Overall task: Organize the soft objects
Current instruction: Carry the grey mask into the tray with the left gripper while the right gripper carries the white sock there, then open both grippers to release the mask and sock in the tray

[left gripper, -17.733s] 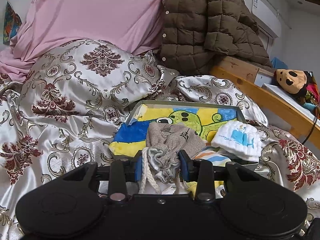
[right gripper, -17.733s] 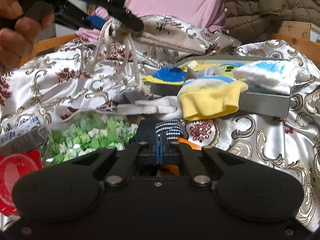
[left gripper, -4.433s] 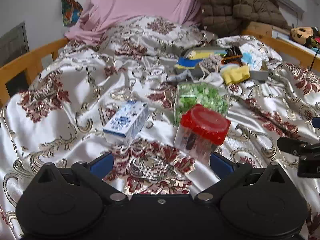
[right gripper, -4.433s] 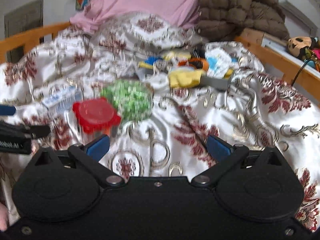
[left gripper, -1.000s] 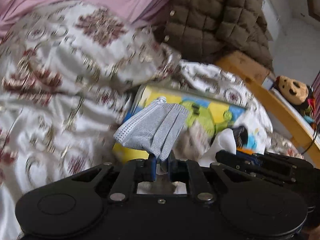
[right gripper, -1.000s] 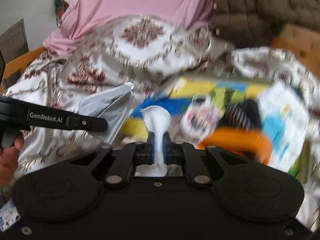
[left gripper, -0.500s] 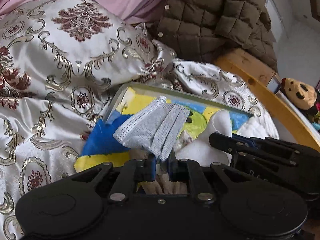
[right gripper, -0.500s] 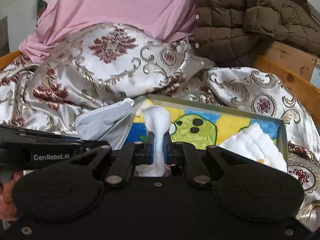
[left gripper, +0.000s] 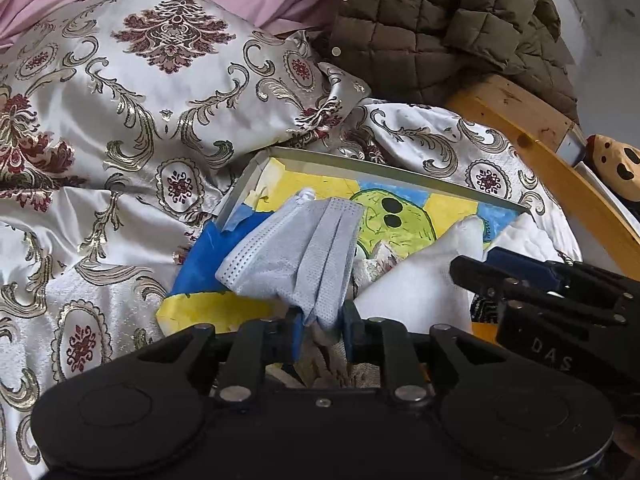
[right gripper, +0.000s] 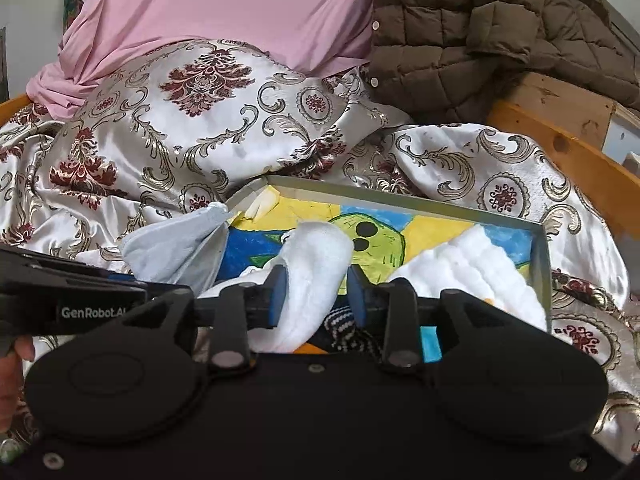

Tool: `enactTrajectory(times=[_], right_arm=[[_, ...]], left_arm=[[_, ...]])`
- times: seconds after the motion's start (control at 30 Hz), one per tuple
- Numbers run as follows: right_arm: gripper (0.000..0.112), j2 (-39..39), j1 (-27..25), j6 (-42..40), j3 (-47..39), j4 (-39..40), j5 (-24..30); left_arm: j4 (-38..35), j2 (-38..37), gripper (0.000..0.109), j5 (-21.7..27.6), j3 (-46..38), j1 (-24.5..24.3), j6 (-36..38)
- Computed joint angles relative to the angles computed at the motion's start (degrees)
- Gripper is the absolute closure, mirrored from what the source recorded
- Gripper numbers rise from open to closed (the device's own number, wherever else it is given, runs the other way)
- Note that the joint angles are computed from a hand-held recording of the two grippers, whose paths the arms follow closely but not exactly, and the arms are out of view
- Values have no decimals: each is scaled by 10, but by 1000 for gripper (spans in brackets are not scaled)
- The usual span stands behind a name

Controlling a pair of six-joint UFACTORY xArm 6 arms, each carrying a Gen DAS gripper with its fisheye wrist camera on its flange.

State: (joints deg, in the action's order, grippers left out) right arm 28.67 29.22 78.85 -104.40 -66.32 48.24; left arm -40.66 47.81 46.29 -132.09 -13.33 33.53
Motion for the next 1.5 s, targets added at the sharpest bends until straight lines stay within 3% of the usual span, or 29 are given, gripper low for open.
enactTrajectory(times=[0.5, 0.57, 0.9, 1.0, 1.07, 1.27, 1.5], right_arm=[[78, -49, 7, 5, 44, -13, 20], [70, -58, 7, 15, 57, -20, 18], [48, -89, 16, 58, 95, -58, 22], [40, -102, 24, 73, 107, -72, 32], [29, -110, 28, 78, 111, -77, 39], [12, -141, 42, 106, 129, -99, 54], [10, -175, 57, 129, 147, -120, 74]], left_arm=[[36, -19, 83, -9, 11, -6, -34], [35, -22, 81, -15, 18, -7, -34], [1, -57, 66, -61, 73, -9, -15], [-19, -78, 55, -86, 101, -9, -4], [-23, -91, 42, -105, 116, -10, -1], [-35, -126, 23, -137, 147, -8, 3], [-63, -166, 9, -167, 185, -7, 15]])
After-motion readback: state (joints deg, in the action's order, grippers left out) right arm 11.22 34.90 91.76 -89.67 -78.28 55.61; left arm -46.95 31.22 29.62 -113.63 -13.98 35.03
